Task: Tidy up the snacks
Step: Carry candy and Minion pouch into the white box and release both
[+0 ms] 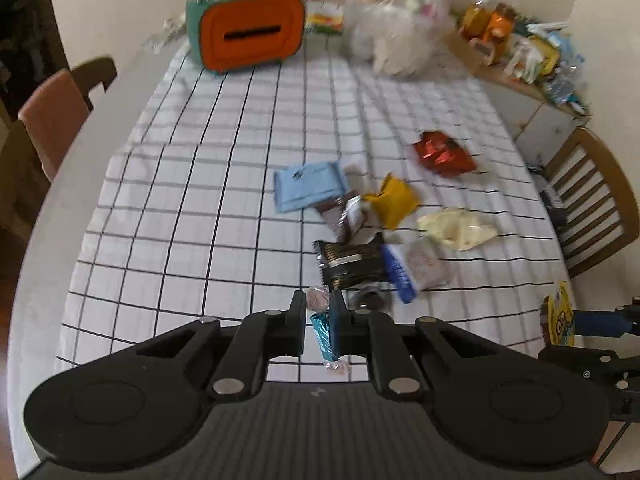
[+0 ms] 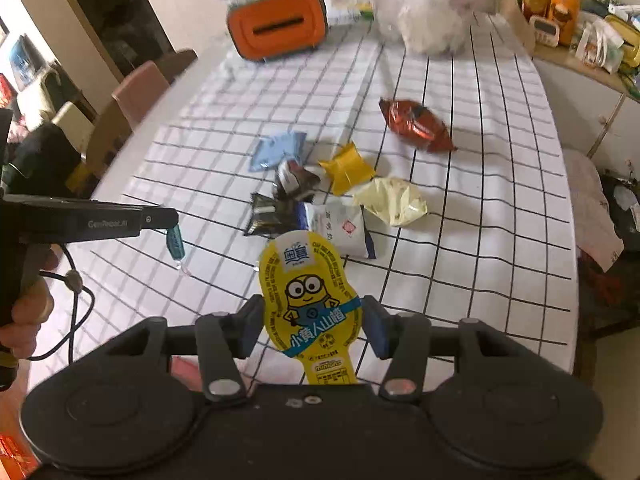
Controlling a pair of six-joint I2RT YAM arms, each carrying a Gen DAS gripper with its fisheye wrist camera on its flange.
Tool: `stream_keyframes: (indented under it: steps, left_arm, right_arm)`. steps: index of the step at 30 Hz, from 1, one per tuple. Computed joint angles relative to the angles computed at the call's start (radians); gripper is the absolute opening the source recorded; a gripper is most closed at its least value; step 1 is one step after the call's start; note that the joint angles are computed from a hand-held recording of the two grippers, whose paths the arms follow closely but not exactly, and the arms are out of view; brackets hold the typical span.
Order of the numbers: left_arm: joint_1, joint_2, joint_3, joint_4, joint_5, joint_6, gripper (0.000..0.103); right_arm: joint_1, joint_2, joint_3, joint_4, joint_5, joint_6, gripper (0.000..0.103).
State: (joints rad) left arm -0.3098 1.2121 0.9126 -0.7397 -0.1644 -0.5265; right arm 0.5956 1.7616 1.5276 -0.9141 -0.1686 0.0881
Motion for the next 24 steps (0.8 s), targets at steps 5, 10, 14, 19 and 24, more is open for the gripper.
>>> stream_keyframes:
  steps: [5,10,14,19,24]
  left_arm:
    - [-0.104,-0.070,0.042,-0.113,-0.054,-0.066,0.011]
    - [-0.232,-0.141,0.056,-0.215,-0.101,-0.163,0.011]
    - [-0.378,-0.169,0.060,-0.282,-0.155,-0.262,0.011]
    - [-0.560,-0.155,0.046,-0.328,-0.190,-0.403,0.011]
    - [-0.678,-0.110,0.012,-0.320,-0.178,-0.500,0.011]
  right_arm:
    - [-0.008,-0.115,-0.052,-0.034,-0.025,-0.027,0.052]
    - [-0.003,-0.216,-0.112,-0.063,-0.053,-0.047,0.052]
    - [0.020,-0.285,-0.181,-0.081,-0.071,-0.053,0.052]
    - [0.058,-0.346,-0.287,-0.082,-0.076,-0.049,0.052]
    - [0.104,-0.383,-0.378,-0.085,-0.063,-0.045,0.052]
